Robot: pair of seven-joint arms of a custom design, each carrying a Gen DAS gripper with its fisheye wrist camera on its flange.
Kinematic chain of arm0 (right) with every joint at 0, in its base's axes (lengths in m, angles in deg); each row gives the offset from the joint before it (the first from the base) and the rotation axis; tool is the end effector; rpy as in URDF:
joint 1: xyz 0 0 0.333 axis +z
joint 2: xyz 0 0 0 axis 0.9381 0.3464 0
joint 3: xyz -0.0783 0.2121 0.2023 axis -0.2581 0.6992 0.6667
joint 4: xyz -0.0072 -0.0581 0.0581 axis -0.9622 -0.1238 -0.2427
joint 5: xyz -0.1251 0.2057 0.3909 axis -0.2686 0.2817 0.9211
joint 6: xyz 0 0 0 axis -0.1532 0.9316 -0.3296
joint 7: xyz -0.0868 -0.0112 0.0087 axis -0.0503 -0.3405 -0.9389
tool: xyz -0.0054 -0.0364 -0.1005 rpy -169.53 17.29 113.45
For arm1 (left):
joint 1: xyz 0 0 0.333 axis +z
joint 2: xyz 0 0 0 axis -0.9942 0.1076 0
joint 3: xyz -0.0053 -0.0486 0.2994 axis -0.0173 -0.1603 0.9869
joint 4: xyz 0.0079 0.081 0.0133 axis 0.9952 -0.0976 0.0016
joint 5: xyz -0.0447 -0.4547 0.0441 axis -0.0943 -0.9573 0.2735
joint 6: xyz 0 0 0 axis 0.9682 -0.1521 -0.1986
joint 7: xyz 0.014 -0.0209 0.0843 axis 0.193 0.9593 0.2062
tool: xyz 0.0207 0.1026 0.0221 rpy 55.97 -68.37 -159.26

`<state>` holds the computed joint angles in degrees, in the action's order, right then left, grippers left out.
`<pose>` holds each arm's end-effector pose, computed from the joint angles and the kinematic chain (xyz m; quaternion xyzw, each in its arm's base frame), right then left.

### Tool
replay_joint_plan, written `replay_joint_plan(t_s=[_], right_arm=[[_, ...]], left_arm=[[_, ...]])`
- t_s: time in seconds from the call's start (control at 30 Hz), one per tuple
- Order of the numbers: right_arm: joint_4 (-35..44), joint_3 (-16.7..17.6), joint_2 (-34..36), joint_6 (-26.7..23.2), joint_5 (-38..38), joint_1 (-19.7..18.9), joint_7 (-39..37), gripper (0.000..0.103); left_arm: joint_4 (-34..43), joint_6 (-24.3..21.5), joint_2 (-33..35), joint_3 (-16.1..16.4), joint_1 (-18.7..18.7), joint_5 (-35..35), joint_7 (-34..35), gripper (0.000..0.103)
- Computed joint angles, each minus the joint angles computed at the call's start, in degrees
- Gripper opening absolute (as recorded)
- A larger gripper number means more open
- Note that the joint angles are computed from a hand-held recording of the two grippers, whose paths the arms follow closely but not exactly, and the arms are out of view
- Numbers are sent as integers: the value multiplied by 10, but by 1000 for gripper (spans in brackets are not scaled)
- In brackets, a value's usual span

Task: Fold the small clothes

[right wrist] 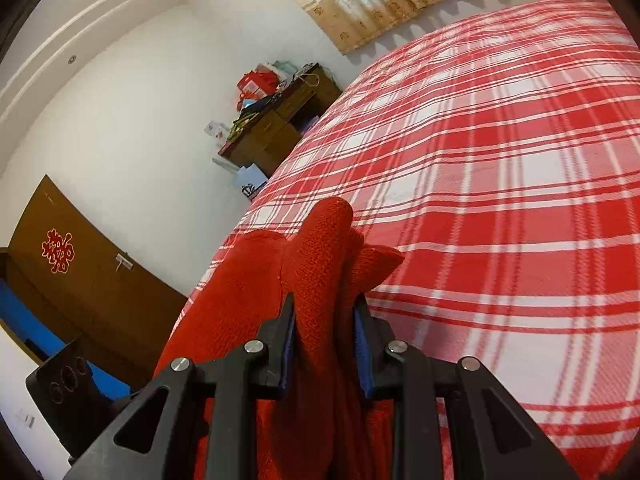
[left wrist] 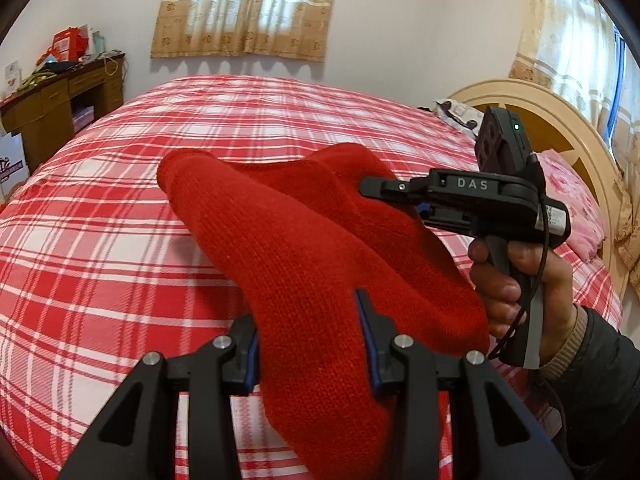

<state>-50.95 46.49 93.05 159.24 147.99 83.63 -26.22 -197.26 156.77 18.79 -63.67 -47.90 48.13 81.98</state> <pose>0.7055 0.3963 0.2970 -0.6082 0.6102 0.0224 0.5072 0.5097 -0.3204 0.3471 -0.5061 0.7579 -0.3921 0.1256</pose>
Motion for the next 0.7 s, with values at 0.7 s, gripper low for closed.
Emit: replay_joint_plan(t_s=[0.7], right_arm=[[102,-79,70,-73,-152,77,174,26]], left_arm=[[-28,-9,8,-97,142,58,-41,41]])
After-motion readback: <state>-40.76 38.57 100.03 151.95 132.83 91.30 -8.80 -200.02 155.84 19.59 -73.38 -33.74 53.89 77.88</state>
